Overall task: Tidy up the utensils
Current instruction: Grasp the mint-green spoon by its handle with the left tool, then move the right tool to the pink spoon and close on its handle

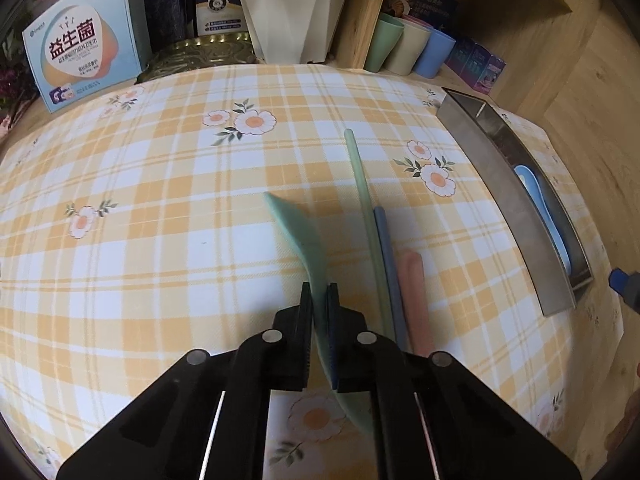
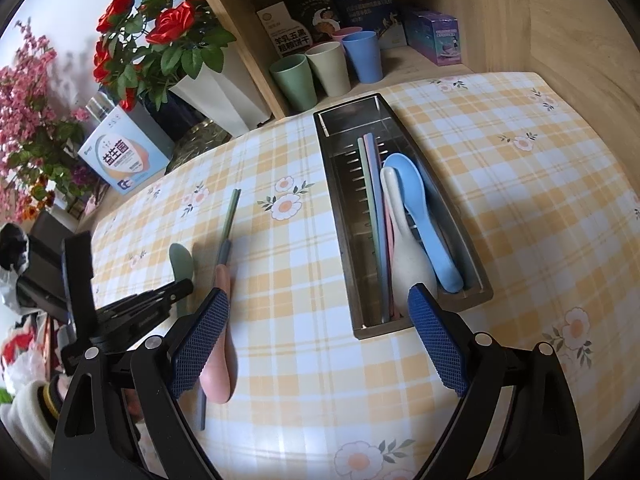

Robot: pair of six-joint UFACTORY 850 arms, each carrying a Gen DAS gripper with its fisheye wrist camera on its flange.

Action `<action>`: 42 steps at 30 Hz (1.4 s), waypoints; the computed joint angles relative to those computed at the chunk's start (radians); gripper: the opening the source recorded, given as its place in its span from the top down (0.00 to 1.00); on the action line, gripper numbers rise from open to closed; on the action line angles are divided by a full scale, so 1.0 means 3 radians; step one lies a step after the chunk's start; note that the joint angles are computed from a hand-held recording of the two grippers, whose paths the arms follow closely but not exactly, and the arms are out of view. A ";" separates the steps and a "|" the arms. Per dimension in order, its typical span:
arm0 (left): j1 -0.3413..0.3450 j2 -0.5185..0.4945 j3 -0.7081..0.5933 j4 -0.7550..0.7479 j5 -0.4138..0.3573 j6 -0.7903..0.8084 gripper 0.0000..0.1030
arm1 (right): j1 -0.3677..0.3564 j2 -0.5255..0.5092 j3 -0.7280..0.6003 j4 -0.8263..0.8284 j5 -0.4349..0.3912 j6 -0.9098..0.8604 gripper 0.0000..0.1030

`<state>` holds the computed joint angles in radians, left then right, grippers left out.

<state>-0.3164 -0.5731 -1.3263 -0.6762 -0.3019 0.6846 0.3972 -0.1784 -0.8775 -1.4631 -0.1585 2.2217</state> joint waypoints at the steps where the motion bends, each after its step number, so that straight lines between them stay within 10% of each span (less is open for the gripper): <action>1: 0.0025 0.0043 0.0049 -0.0132 -0.0014 0.0160 0.94 | 0.0016 -0.0014 -0.0015 0.0094 -0.0014 -0.0098 0.14; 19: 0.0395 0.0656 0.0827 -0.1425 -0.0017 0.1658 0.94 | 0.0327 -0.0596 -0.0624 0.2377 -0.0057 -0.2817 0.15; 23: 0.0463 0.0693 0.0905 -0.1594 -0.0043 0.1835 0.94 | 0.0385 -0.0839 -0.0877 0.3013 -0.0247 -0.3564 0.35; 42: 0.0524 0.0730 0.1011 -0.1871 -0.0094 0.2149 0.94 | 0.0463 -0.1020 -0.1043 0.3700 -0.0403 -0.4043 0.64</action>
